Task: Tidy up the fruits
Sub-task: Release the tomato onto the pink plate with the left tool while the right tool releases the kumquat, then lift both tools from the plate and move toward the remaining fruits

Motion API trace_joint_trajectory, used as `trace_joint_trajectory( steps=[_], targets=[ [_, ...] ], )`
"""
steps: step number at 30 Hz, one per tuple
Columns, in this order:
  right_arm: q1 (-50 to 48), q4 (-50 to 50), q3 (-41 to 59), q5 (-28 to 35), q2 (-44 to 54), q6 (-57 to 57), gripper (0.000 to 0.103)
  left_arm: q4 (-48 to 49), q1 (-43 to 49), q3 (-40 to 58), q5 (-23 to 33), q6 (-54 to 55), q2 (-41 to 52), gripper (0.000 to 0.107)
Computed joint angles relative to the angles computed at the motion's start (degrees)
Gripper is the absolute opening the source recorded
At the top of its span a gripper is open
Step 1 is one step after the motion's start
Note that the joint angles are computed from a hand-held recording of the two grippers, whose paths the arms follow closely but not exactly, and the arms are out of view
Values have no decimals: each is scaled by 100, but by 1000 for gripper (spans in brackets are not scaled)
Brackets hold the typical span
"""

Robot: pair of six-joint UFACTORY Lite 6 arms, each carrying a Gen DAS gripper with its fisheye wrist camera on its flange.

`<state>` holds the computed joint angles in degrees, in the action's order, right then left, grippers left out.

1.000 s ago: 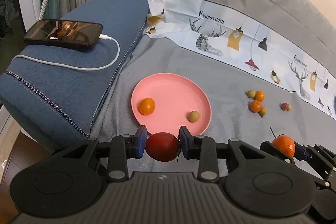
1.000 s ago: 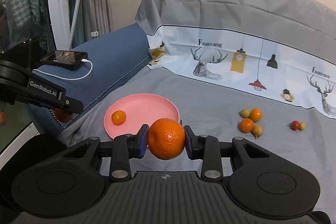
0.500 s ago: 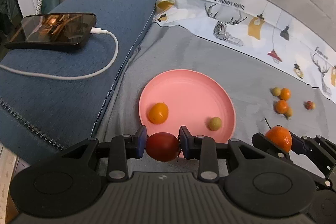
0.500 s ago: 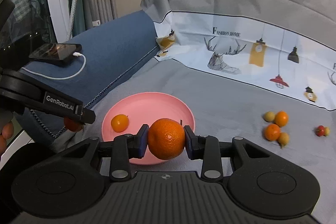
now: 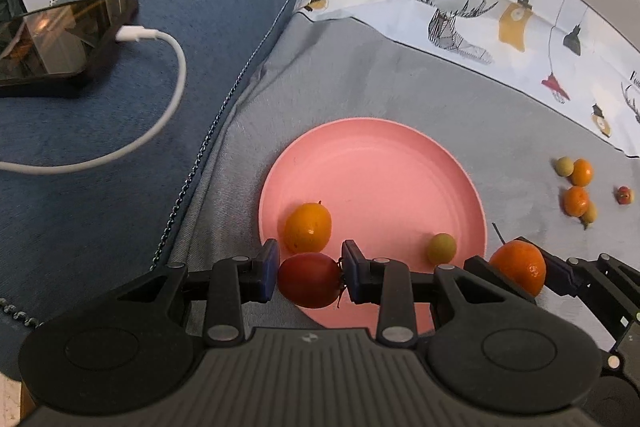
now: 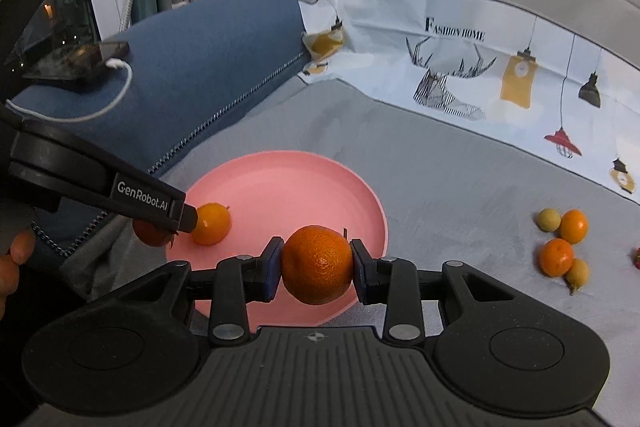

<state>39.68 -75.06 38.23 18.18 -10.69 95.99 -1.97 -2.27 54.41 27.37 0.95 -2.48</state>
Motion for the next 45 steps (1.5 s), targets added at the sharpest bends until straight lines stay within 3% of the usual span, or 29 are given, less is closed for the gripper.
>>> trace_joint_trajectory(
  steps=[8, 9, 10, 11, 12, 14, 15, 19, 24, 29, 33, 39, 45],
  targets=[
    [-153, -421, 373, -244, 713, 263, 37, 482, -57, 248, -209, -398, 566, 38],
    [-180, -344, 437, -296, 774, 149, 38, 505, -57, 240, -259, -400, 558, 43],
    [-219, -280, 502, -360, 825, 42, 38, 399, -32, 247, -278, -270, 544, 66],
    [-238, -349, 545, -370, 837, 77, 46, 305, -13, 255, -271, -188, 521, 82],
    [-240, -394, 583, -364, 841, 71, 63, 332, -1, 232, -289, -274, 463, 102],
    [-209, -439, 612, -306, 787, -16, 79, 331, 12, 10, -475, -365, 196, 103],
    [-164, -524, 591, -257, 738, 10, 82, 257, 18, -17, -417, -259, 133, 103],
    [105, 278, 454, 82, 438, -748, 88, 479, -78, -201, -119, -403, -183, 103],
    [705, 1538, -84, 733, -596, -1390, 92, 868, -115, -901, 267, -826, -1290, 103],
    [1558, 2172, -378, 1869, -1564, -1477, 93, 1392, -302, -1686, 905, -1206, -2883, 103],
    [2364, 2302, -402, 2881, -2227, -1158, 94, 1216, -323, -1978, 1416, -1000, -3861, 103],
    [4166, 1940, -177, 4727, -2593, -279, 96, 1664, -979, -2085, 2096, -1622, -4804, 103],
    [5487, 1815, 13, 6080, -2725, 400, 97, 2559, -2249, -1952, 2903, -2931, -5485, 103]
  ],
)
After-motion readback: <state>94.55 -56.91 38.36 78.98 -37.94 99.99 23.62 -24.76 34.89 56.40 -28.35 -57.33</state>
